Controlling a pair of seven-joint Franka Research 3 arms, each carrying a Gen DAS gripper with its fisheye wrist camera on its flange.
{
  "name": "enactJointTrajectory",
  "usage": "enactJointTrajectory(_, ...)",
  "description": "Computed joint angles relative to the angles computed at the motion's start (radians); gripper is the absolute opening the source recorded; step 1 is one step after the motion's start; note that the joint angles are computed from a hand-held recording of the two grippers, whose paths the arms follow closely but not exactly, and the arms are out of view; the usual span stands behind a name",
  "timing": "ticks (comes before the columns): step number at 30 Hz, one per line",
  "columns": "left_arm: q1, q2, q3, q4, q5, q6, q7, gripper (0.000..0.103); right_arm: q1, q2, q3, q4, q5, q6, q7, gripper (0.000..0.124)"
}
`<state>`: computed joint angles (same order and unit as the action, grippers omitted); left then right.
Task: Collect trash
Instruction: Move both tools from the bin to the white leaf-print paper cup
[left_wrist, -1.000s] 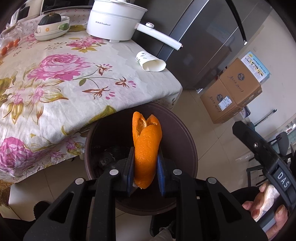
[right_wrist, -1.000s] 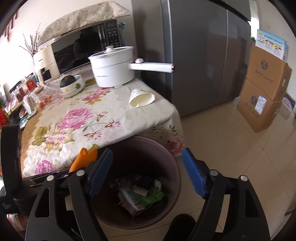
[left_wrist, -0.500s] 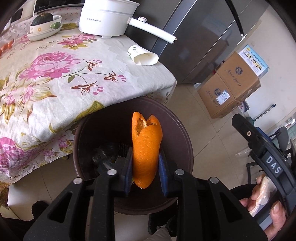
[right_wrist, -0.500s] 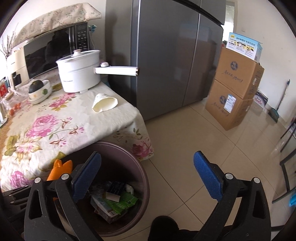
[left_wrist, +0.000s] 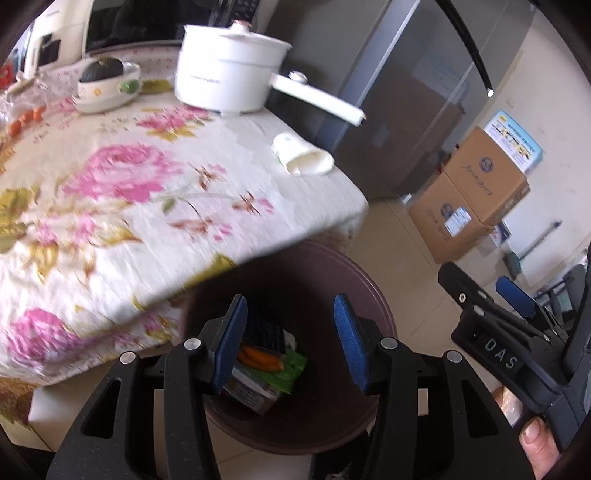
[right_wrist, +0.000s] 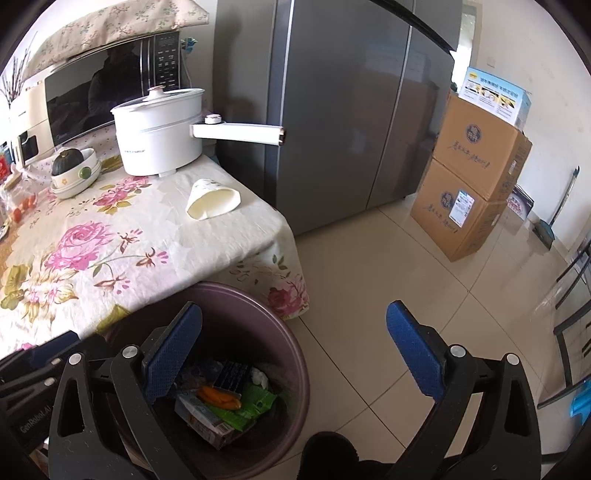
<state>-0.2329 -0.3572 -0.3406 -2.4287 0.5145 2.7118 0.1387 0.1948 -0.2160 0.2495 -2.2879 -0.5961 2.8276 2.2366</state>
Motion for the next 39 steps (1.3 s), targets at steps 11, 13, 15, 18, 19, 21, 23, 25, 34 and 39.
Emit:
enactJointTrajectory(11, 0.051, -0.065, 0.058, -0.028, -0.024, -0.037, 0.057, 0.049, 0.09, 0.138, -0.015, 0.166, -0.091, -0.042, 0.044, 0.096)
enactJointTrajectory(13, 0.064, -0.072, 0.062, -0.033, -0.027, -0.041, 0.066, 0.049, 0.121, 0.166, -0.029, 0.202, -0.103, -0.05, 0.048, 0.096)
enactJointTrajectory(15, 0.077, -0.076, 0.069, -0.035, -0.029, -0.044, 0.081, 0.049, 0.15, 0.195, -0.045, 0.238, -0.105, -0.057, 0.046, 0.096)
enactJointTrajectory(18, 0.098, -0.082, 0.08, -0.037, -0.032, -0.05, 0.1, 0.049, 0.197, 0.244, -0.069, 0.304, -0.107, -0.07, 0.041, 0.096)
enactJointTrajectory(19, 0.106, -0.084, 0.084, -0.039, -0.033, -0.051, 0.104, 0.049, 0.212, 0.256, -0.078, 0.322, -0.105, -0.074, 0.037, 0.096)
enactJointTrajectory(21, 0.121, -0.086, 0.093, -0.04, -0.035, -0.051, 0.117, 0.049, 0.243, 0.29, -0.093, 0.366, -0.11, -0.085, 0.028, 0.096)
enactJointTrajectory(23, 0.138, -0.087, 0.103, -0.04, -0.035, -0.051, 0.13, 0.049, 0.274, 0.325, -0.109, 0.412, -0.103, -0.098, 0.012, 0.096)
enactJointTrajectory(25, 0.153, -0.086, 0.11, -0.038, -0.035, -0.051, 0.142, 0.05, 0.3, 0.351, -0.125, 0.445, -0.092, -0.105, -0.005, 0.096)
enactJointTrajectory(34, 0.227, -0.049, 0.144, -0.021, -0.022, -0.045, 0.174, 0.053, 0.413, 0.51, -0.185, 0.649, -0.02, -0.155, -0.102, 0.096)
enactJointTrajectory(39, 0.271, -0.022, 0.16, -0.012, -0.012, -0.036, 0.17, 0.053, 0.47, 0.612, -0.22, 0.797, 0.022, -0.194, -0.164, 0.096)
